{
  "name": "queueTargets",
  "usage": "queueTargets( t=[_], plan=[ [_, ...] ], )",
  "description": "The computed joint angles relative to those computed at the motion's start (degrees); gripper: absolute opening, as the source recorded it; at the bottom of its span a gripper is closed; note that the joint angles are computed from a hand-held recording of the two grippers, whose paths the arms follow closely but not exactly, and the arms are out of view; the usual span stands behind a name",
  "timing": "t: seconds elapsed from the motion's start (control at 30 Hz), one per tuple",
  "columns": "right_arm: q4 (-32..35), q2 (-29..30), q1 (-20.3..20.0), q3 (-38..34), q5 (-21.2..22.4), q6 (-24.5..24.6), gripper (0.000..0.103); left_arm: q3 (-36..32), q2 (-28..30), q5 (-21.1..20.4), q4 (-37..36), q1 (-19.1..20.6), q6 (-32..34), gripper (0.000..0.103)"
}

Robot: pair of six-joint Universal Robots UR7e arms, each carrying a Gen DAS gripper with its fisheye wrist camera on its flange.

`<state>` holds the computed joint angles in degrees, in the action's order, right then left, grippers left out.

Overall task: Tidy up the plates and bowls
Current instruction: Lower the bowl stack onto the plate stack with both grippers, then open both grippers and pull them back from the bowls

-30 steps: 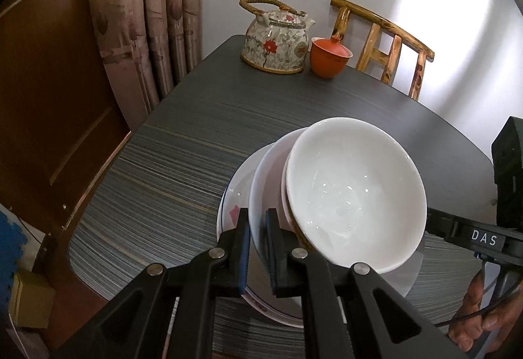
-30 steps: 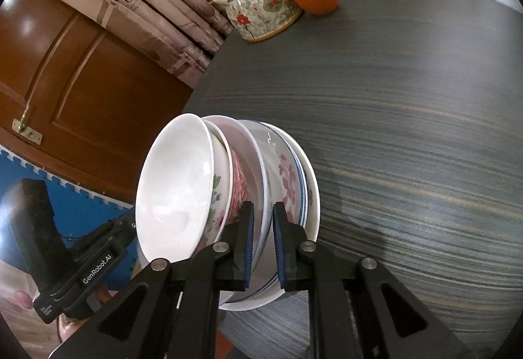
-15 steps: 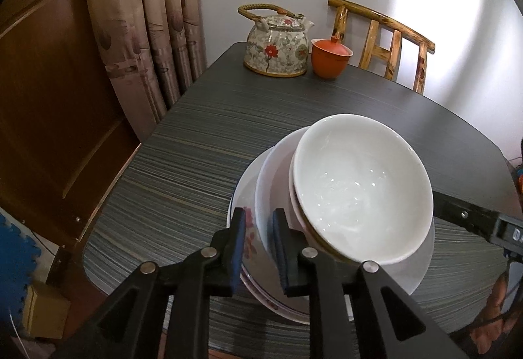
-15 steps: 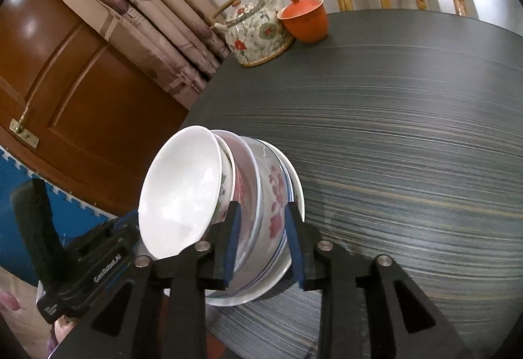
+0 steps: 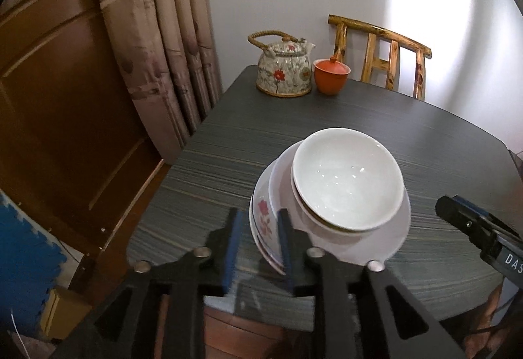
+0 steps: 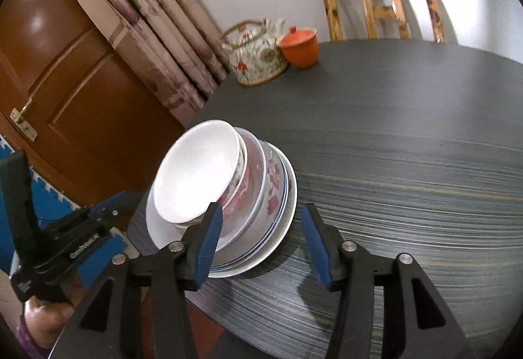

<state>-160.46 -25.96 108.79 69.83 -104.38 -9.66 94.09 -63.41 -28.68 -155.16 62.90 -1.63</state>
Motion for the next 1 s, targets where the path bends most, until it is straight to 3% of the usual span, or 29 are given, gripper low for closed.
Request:
queueTargets(
  t=[0.23,0.33,0.47,0.6,0.7,0.83,1.0],
  plan=[
    [-17.8,-2.2,2.0,8.8,-4.0,-3.9,0.073,5.0,-0.2,2.9,-8.7,-3.1,5.1,0.034],
    [-20.5,-3.0,2.4,10.8,-4.1,-4.1,0.076,6.0,0.0,2.8,-10.0,-3.3,5.9,0.034],
    [-25.3,-3.8,2.8,13.4,-4.7,-4.4,0.076,7.0,-0.6,-1.4,-11.2,-3.0,6.4,0.033],
    [-31.0,-4.4,3.4,15.7,-5.9,-5.4,0.079,7.3,-0.3,-1.5,-13.7,-3.4,9.5,0.034],
    [-32.9,-4.9,3.5,16.7,-5.8,-6.0,0.082,7.7,-0.6,-1.9,-15.8,-4.1,10.3,0.034],
    [-33.9,-5.5,3.6,17.4,-6.0,-6.3,0.082,8.4,0.7,1.3,-25.4,-5.8,17.5,0.035],
    [-34.0,-6.3,3.7,18.5,-5.7,-5.9,0.082,8.5,0.8,1.8,-27.4,-6.3,18.4,0.046]
  ],
)
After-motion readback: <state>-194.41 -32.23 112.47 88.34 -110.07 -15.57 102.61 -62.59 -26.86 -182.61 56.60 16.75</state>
